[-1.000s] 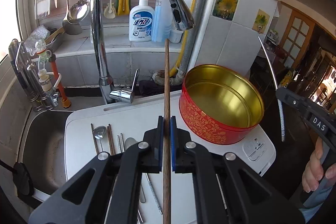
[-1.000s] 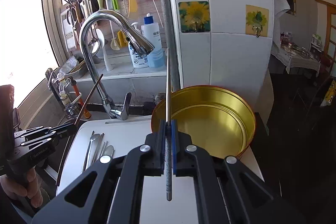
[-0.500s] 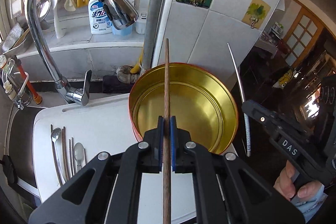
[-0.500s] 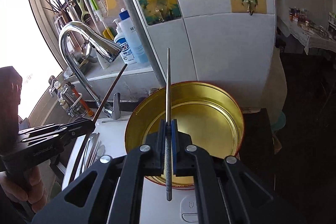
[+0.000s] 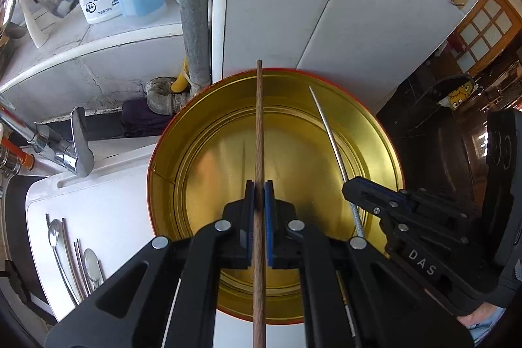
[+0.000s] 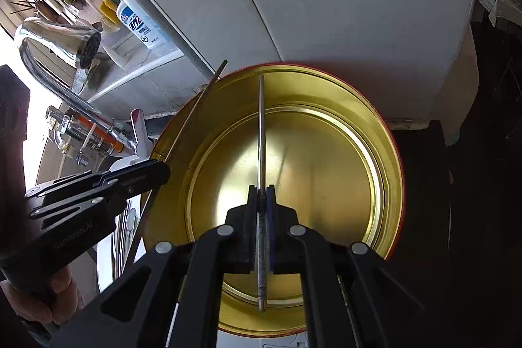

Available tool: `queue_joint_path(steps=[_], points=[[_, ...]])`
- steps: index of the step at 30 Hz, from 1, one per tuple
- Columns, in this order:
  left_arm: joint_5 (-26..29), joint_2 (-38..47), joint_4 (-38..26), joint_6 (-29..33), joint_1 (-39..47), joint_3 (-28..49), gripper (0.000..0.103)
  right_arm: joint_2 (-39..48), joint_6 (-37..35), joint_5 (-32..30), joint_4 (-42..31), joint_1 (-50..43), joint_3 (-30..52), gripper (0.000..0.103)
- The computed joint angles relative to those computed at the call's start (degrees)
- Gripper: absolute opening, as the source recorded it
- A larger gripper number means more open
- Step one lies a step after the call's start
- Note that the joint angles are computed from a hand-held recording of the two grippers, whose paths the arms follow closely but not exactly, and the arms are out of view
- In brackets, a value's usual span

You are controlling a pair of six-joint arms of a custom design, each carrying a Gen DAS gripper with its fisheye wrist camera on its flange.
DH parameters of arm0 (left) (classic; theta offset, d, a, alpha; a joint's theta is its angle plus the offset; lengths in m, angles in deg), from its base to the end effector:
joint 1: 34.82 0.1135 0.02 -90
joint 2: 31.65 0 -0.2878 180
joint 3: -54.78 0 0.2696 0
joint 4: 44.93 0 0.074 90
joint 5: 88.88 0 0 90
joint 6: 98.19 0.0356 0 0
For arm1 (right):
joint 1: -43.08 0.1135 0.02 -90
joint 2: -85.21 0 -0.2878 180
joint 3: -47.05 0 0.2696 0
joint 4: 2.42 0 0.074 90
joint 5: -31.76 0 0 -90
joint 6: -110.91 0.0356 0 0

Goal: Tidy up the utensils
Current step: 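Carry both chopsticks into the red tin and open both tools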

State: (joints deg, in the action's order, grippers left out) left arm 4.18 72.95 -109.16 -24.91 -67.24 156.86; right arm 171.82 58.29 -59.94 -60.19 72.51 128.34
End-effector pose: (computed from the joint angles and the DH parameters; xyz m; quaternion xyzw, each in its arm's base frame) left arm 0.3410 -0.2188 0.2795 0.1391 0.9692 -0.1075 0.1723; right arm 0.2791 0.1587 0.2781 0.0640 0.9703 0.1401 0.1863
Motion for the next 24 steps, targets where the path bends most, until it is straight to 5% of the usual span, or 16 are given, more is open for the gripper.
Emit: queue_joint_path(steps=[14, 24], points=[[1.2, 11.6, 0.8, 4.4, 0.1, 1.8, 0.006, 13.6, -7.1, -1.6, -6.1, -1.9, 4.5, 0.006], [0.3, 13.2, 2.9, 6.0, -0.2, 0.9, 0.007, 14.1, -6.5, -2.5, -4.9, -3.2, 4.3, 0.006]])
